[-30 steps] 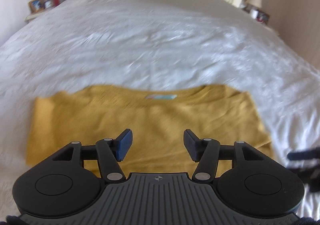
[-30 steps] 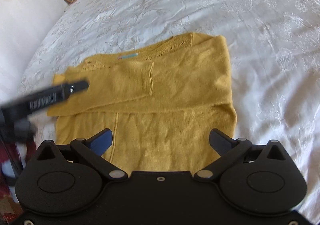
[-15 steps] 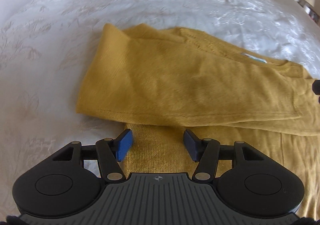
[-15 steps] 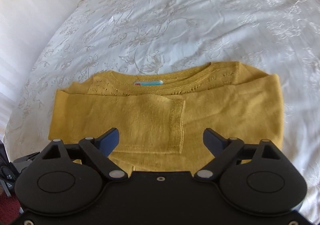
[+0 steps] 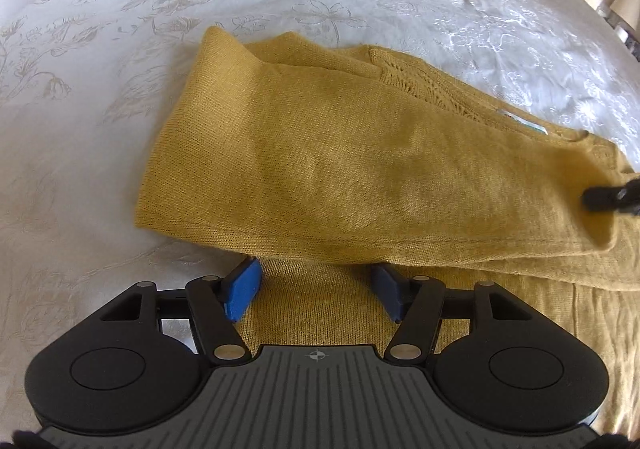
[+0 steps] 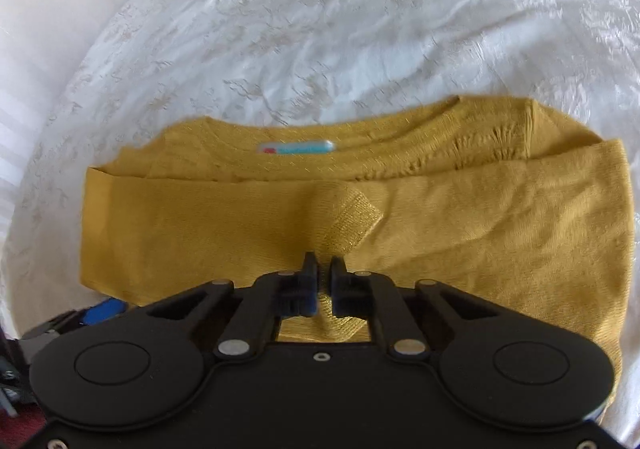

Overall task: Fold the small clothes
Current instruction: 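Fold the gripped side inward with the right gripper and release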

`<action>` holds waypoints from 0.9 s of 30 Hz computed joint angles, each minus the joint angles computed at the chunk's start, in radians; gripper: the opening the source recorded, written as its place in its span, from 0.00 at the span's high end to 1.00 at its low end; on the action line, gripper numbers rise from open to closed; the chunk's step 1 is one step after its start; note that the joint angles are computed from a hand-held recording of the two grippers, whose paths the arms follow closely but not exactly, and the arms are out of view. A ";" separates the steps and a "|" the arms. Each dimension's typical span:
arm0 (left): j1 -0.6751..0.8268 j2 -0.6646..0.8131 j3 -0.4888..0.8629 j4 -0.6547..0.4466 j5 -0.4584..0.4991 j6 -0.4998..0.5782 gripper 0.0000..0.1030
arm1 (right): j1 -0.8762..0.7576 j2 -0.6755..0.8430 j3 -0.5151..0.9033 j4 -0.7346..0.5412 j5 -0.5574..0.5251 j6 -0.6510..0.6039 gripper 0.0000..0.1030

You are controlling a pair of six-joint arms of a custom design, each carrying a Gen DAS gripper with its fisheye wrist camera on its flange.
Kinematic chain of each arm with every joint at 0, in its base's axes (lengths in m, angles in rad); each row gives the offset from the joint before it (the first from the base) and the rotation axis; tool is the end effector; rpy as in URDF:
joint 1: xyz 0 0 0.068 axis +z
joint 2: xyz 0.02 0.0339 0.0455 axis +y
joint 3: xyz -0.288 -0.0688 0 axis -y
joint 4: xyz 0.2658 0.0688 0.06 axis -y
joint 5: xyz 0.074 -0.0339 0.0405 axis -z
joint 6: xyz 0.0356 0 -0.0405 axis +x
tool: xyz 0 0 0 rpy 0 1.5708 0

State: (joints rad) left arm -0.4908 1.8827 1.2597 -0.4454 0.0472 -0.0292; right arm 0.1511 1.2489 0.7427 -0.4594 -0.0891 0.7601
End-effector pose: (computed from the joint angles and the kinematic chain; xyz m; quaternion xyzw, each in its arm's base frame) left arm 0.3626 -0.1957 0.1852 0.2272 0.9413 -0.0860 0.2343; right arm 0.2494 0.0412 0.2203 0.2732 0.9137 0.1692 0.2486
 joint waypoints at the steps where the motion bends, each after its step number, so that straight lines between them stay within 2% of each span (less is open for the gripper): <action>1: 0.000 0.000 0.002 -0.002 -0.001 0.001 0.42 | 0.008 -0.046 0.009 -0.017 0.012 0.003 0.88; 4: -0.002 0.002 0.007 -0.006 -0.004 -0.001 0.42 | 0.024 -0.211 0.045 -0.117 0.064 0.002 0.88; 6: -0.004 0.003 0.006 -0.003 -0.008 -0.004 0.42 | 0.022 -0.267 0.075 -0.213 0.118 -0.010 0.88; 10: -0.009 0.001 0.000 0.003 -0.019 -0.003 0.41 | -0.071 -0.255 0.057 -0.366 0.147 -0.090 0.88; 16: -0.007 0.001 0.024 -0.037 -0.019 0.038 0.41 | -0.171 -0.222 -0.041 -0.324 0.098 -0.133 0.88; 20: -0.004 -0.051 0.015 -0.075 -0.037 0.103 0.42 | -0.132 -0.247 -0.048 -0.341 0.139 -0.121 0.86; 24: 0.008 -0.143 -0.028 -0.041 -0.021 0.121 0.41 | -0.138 -0.223 -0.085 -0.356 0.175 -0.093 0.83; 27: 0.008 -0.153 -0.010 -0.020 -0.018 0.124 0.41 | -0.124 -0.218 -0.089 -0.378 0.235 -0.048 0.80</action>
